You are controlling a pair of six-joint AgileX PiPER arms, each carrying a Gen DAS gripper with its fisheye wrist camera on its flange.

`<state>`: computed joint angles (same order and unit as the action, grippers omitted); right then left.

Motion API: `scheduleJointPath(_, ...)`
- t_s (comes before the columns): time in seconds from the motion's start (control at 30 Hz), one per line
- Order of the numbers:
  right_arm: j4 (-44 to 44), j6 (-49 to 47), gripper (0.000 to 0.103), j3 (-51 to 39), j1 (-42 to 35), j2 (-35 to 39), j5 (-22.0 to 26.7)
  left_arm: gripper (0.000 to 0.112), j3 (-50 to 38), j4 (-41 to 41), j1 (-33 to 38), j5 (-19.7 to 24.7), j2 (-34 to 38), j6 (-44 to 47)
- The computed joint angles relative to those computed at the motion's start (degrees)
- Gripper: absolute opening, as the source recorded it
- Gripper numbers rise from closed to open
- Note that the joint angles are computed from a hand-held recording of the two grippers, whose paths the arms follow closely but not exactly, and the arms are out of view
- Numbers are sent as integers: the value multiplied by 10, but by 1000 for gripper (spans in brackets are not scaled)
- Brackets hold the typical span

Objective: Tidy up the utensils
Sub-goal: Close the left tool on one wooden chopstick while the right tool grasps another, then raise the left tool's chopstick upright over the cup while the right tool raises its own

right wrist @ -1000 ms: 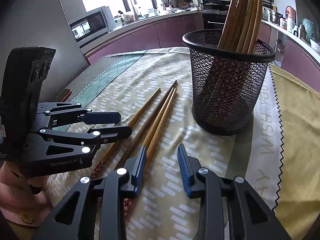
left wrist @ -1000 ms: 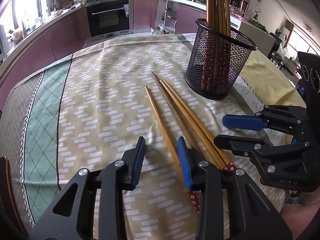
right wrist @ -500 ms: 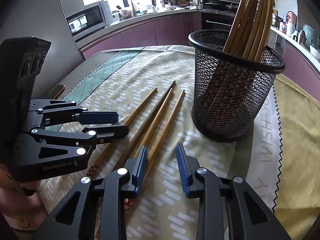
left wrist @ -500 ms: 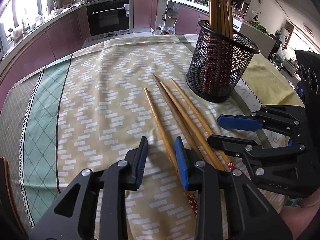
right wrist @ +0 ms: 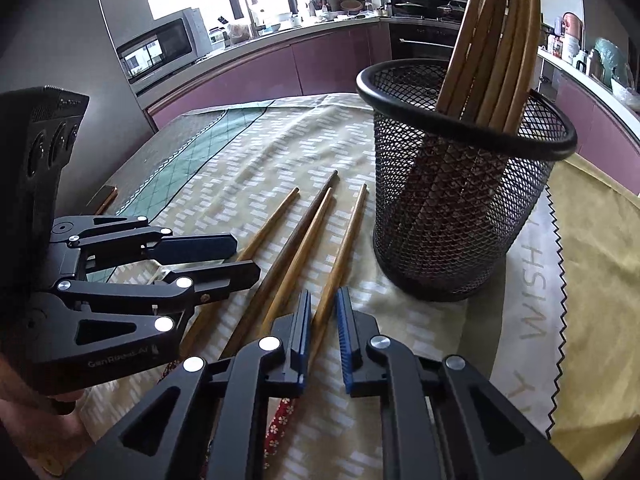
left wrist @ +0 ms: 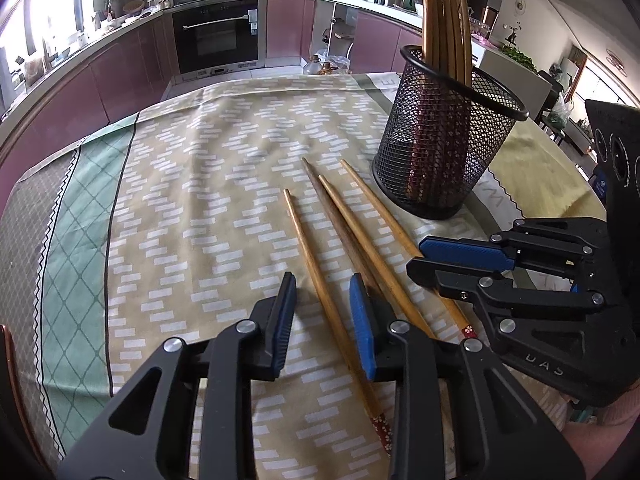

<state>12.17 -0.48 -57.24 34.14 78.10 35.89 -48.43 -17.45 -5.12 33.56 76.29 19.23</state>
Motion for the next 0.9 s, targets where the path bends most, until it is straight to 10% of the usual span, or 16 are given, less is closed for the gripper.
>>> scheduleJointPath(0.9,162,-156,6,26,-93,-73,51,8,8,-31,18,10,-30,-9)
